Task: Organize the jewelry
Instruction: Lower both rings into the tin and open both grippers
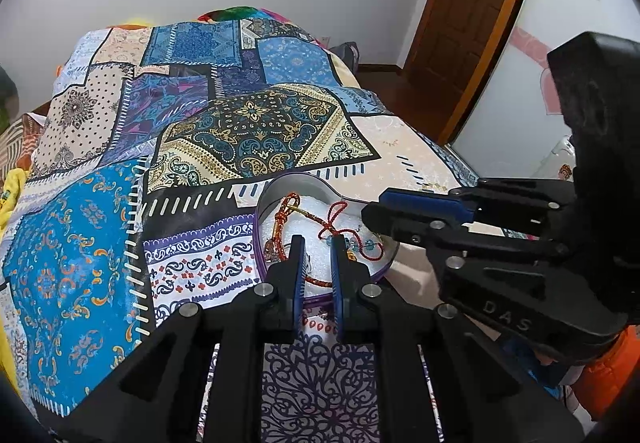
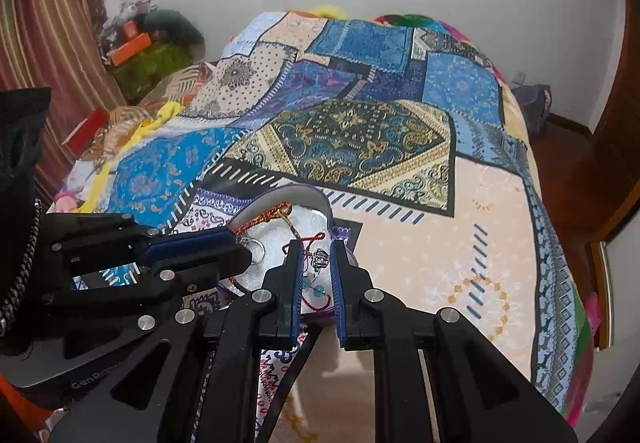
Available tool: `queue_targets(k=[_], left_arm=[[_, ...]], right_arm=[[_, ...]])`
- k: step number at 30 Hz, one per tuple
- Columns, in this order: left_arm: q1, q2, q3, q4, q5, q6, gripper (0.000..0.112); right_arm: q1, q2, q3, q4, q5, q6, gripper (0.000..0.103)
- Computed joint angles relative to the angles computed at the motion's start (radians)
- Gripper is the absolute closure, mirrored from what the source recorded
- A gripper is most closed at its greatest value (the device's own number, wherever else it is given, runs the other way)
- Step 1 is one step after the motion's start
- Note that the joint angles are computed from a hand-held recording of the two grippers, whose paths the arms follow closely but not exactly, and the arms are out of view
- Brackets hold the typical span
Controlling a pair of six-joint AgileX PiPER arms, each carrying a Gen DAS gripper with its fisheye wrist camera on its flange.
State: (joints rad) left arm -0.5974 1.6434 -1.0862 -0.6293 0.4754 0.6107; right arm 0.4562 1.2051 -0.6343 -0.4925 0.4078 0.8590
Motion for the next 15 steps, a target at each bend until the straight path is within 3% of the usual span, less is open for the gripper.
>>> queue_targets(k=[7,15], left_arm=[[0.011,-0.03,0.021,-0.007,-0.003,0.003,0.103],[0.041,-0.064,0.043,-0.013,-0.004,0.011,0.102]], right_arm=[[0.017,0.008,-0.003,-0.033,0.026,0.034,0.091],[0.082,0.018,-0.014,-0.17,0.095,0.174,0.089]])
